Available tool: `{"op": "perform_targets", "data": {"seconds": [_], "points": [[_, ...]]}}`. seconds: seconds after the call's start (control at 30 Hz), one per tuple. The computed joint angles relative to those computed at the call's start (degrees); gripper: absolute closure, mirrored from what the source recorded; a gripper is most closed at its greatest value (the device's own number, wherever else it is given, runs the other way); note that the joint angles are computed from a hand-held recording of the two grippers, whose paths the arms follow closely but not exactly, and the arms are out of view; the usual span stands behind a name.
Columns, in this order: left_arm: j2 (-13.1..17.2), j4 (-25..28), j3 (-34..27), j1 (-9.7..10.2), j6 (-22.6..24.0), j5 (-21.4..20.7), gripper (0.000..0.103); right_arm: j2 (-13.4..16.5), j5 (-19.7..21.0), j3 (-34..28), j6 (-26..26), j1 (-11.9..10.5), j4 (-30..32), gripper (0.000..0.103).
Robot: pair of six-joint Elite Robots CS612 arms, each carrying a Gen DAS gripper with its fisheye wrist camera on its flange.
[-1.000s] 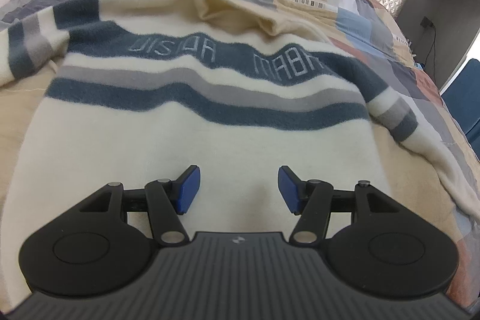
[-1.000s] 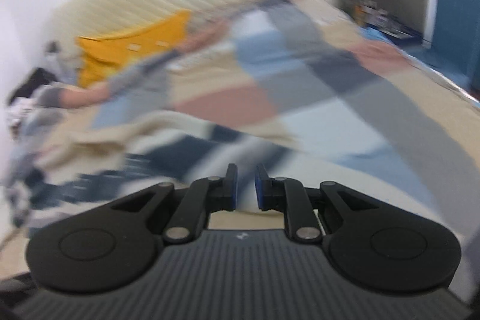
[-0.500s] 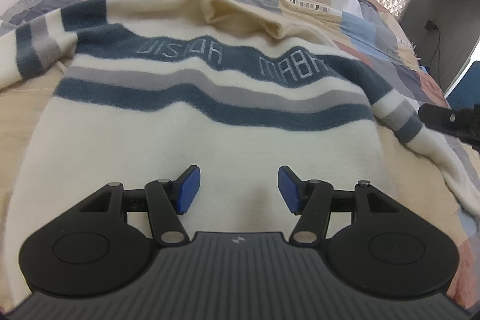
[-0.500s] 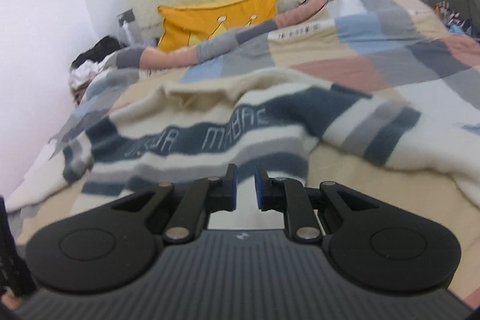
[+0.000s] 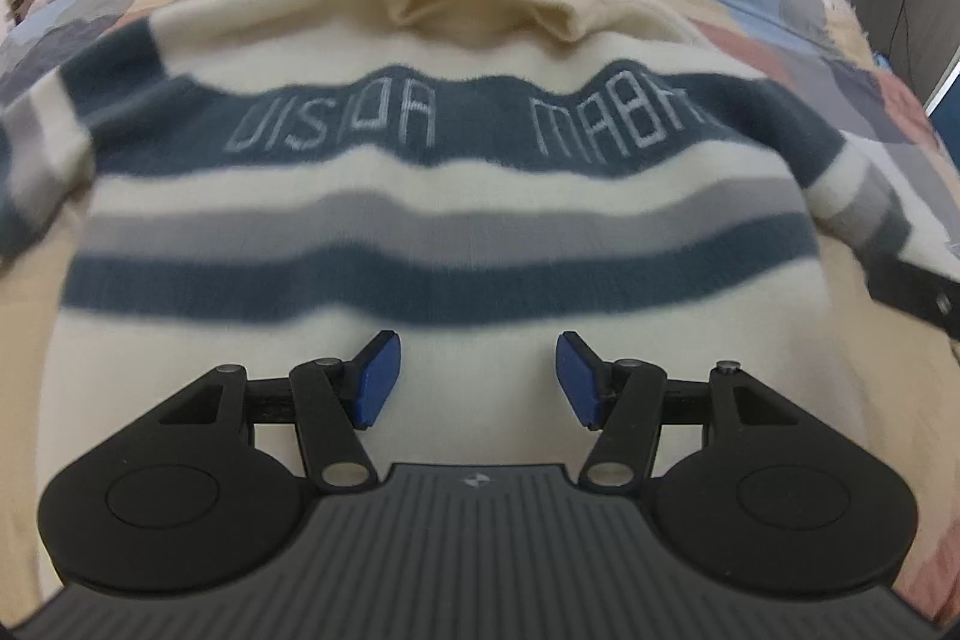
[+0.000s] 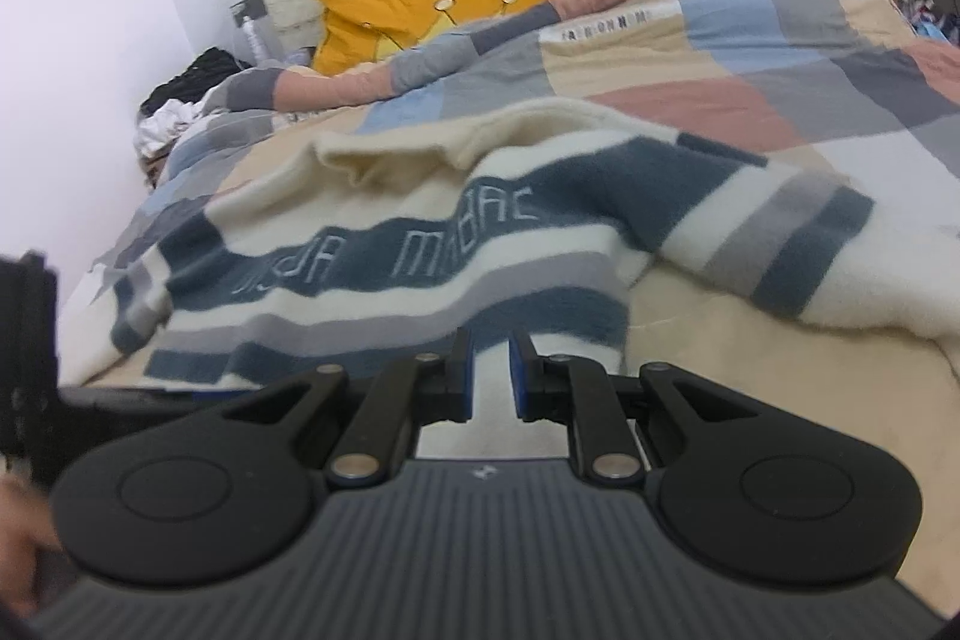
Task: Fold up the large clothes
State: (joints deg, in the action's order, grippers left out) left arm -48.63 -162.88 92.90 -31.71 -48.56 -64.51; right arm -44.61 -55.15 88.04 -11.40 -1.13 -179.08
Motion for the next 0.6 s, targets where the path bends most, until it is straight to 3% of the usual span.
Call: {"op": "perform_targets", "data": {"seconds": [0.3,0.6], "points": [[5.97,9.93,-11.86,2.93,8.58,0.37,0.037,1.71,-2.13,-2.60,-0.47,1.03,3.00,0.087],[11.18,13.79,-22.36,5.56,13.16,1.95,0.035,3.33,-3.35,-4.53,-1.96,1.97,5.40,0.087]]}}
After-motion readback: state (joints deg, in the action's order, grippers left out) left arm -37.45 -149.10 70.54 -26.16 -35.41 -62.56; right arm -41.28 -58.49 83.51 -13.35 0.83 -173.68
